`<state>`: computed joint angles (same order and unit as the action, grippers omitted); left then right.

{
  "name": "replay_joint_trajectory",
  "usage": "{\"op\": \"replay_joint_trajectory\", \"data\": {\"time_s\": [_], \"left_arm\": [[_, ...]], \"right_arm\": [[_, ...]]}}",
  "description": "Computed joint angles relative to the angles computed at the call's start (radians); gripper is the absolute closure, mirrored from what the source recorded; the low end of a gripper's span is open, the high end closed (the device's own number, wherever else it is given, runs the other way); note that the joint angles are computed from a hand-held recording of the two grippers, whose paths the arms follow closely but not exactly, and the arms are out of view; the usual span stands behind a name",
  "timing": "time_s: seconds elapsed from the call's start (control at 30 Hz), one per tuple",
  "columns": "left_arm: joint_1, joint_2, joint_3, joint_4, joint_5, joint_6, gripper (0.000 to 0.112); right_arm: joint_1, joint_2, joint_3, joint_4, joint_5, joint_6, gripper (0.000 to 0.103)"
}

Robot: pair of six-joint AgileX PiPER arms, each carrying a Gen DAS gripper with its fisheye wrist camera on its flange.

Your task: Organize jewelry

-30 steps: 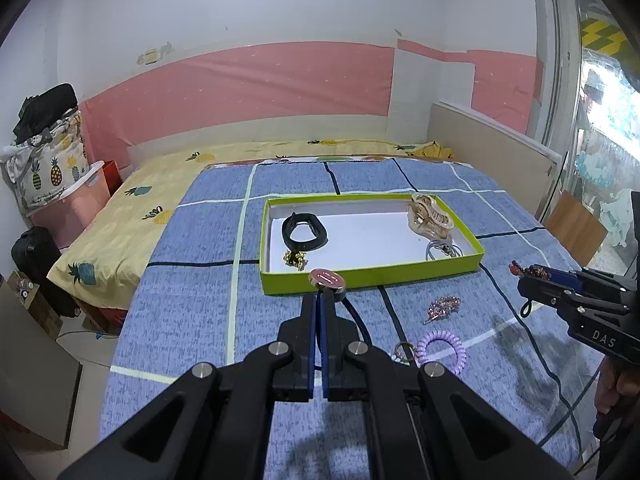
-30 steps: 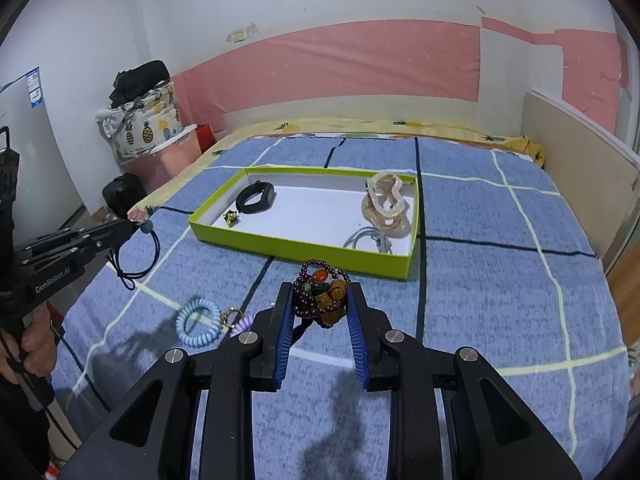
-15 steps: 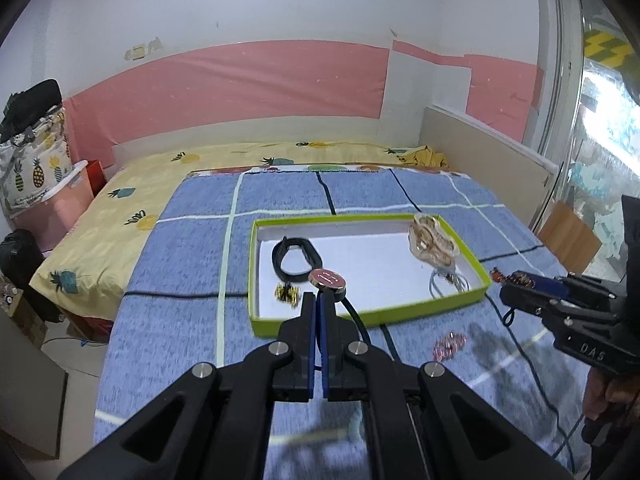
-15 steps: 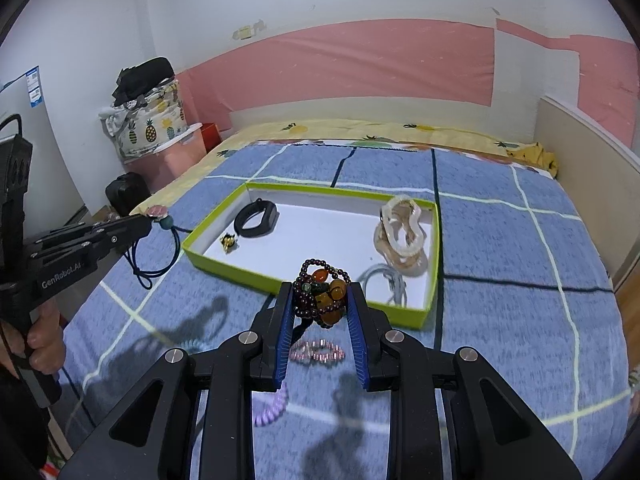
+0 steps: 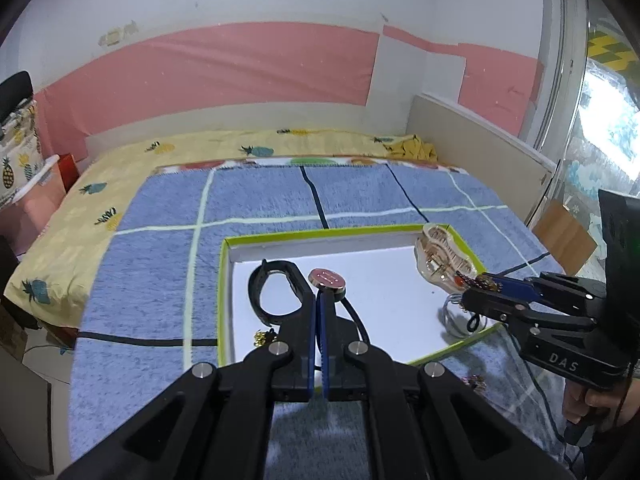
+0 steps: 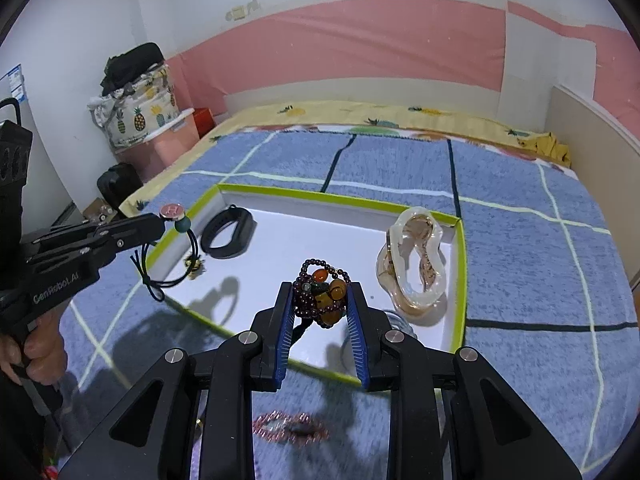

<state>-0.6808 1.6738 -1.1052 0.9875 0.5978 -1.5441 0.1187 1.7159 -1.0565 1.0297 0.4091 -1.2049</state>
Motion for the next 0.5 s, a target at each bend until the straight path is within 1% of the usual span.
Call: {"op": "replay_joint_trajectory", "data": {"time_s": [0.17, 0.5], "left_arm": [[0.03, 0.05, -0.009, -0.041, -0.044, 0.035, 0.11], [0.058, 0.113, -0.027, -0.132, -0.076, 0.133, 0.11]], "right_arm": [[0.012, 0.07, -0.055, -0.069, -0.01, 0.076, 0.077], [0.03, 0.17, -0.143, -0.242, -0.018, 0.251, 0.076]]}}
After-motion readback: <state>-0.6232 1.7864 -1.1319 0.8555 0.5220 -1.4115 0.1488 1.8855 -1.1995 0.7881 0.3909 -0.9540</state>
